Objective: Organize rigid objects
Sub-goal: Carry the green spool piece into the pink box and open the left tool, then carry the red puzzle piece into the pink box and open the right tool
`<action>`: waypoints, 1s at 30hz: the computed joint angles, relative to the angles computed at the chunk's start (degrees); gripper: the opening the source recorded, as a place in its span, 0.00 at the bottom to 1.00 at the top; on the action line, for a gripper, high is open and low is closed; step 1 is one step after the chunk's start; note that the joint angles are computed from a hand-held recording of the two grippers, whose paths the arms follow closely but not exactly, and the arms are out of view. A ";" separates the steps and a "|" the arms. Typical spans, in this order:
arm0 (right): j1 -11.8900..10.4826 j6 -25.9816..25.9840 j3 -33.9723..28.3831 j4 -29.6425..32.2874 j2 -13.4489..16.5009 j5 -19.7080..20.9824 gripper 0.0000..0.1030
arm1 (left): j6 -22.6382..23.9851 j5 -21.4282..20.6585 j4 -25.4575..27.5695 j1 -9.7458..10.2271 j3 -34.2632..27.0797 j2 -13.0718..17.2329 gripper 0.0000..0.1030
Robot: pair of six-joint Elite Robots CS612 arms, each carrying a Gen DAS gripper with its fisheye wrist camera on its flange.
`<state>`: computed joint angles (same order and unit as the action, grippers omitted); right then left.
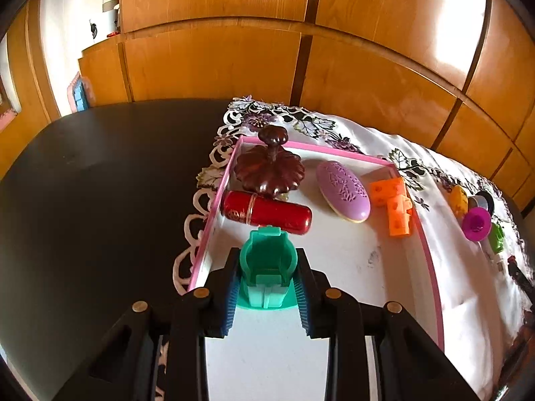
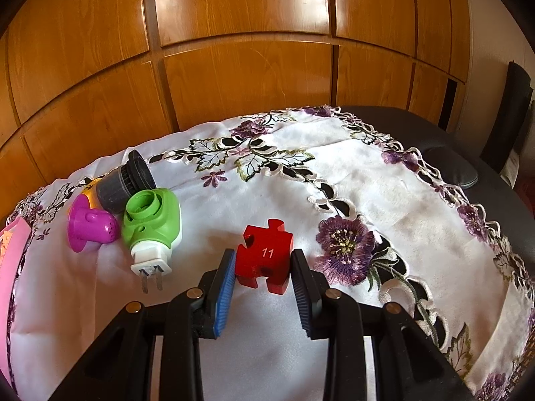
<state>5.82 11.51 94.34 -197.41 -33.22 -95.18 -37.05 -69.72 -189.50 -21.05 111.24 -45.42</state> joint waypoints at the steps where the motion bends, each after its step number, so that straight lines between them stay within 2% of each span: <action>1: -0.03 0.04 -0.04 0.04 0.01 0.01 0.31 | 0.11 0.01 -0.01 0.05 -0.09 0.06 0.30; 7: -0.06 0.00 0.23 -0.90 -0.04 0.02 0.31 | 0.57 0.24 -1.21 0.03 0.25 0.29 0.30; 12: -0.10 -0.62 1.05 -3.97 -0.10 1.16 0.31 | -2.70 -1.22 -1.91 0.06 1.42 0.10 0.33; 14: -0.10 -0.86 1.26 -4.69 -0.15 1.54 0.31 | -3.48 -0.75 -2.12 -0.10 1.76 0.13 0.50; 15: -0.11 -1.09 1.38 -5.13 -0.20 1.90 0.31 | -3.84 -0.10 -2.48 -0.23 1.98 0.16 0.54; 16: -0.05 -1.47 1.48 -5.44 -0.26 2.14 0.31 | -4.15 0.28 -3.43 -0.33 2.34 0.18 0.57; 20: 0.46 -3.97 1.53 -4.02 -0.80 2.65 0.31 | -5.41 -0.13 -4.36 -0.48 3.26 -0.17 0.57; 24: 0.88 -5.82 1.88 -2.53 -1.66 6.27 0.31 | -4.37 0.05 -5.40 -1.07 4.30 -0.61 0.58; 26: 1.11 -5.90 2.08 -1.81 -2.09 8.54 0.31 | -4.10 0.70 -6.02 -1.49 4.88 -0.88 0.64; 30: 2.03 -6.26 2.18 -0.69 -2.59 11.14 0.31 | -2.74 2.50 -7.49 -2.39 5.83 -1.30 0.66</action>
